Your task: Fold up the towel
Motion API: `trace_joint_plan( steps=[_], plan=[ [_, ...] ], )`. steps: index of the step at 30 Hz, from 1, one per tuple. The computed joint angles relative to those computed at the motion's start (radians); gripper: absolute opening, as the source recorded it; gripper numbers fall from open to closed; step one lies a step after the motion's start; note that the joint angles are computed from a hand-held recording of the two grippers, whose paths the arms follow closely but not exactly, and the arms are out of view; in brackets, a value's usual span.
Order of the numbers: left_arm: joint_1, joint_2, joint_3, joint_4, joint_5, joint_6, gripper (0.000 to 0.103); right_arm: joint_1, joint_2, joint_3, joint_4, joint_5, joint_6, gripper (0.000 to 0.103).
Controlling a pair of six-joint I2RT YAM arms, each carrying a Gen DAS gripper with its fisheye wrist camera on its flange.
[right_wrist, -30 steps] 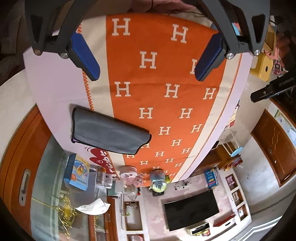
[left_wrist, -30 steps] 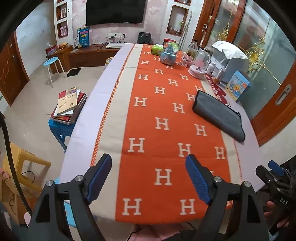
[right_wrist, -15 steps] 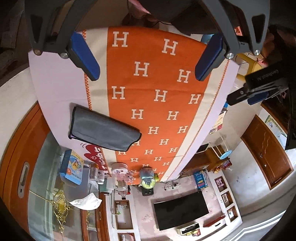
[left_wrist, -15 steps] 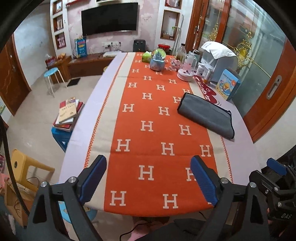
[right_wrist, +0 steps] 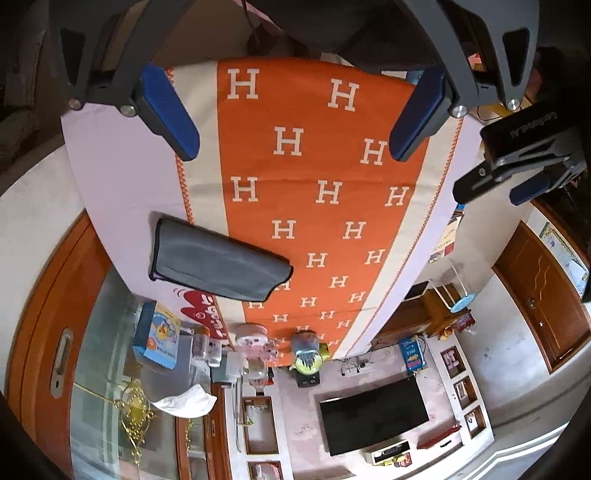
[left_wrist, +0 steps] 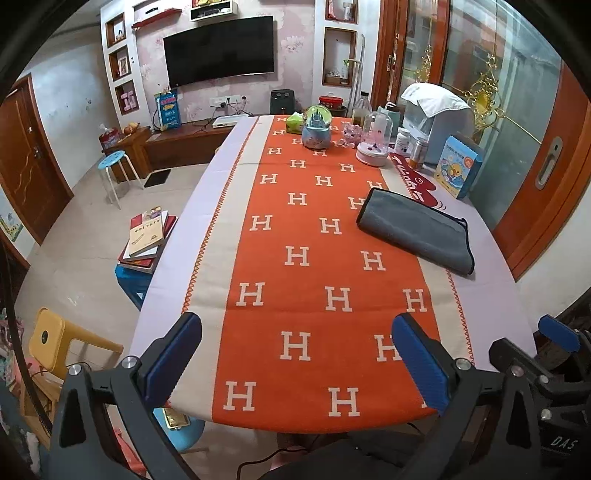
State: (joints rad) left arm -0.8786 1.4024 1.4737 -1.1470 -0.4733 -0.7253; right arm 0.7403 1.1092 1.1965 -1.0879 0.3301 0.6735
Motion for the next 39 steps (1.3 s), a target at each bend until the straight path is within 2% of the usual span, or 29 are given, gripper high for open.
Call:
trace_joint_plan(
  steps=[8, 18, 39],
  plan=[
    [-0.033, 0.034, 0.030, -0.031, -0.094, 0.001, 0.102, -0.040, 0.004, -0.023, 0.014, -0.050, -0.003, 0.103],
    [-0.012, 0.038, 0.032, -0.019, -0.070, 0.026, 0.102, -0.045, 0.028, -0.010, 0.023, -0.063, -0.031, 0.103],
    [-0.025, 0.048, 0.007, -0.006, -0.066, 0.001, 0.102, -0.055, 0.030, -0.019, 0.029, -0.072, -0.039, 0.103]
  ],
)
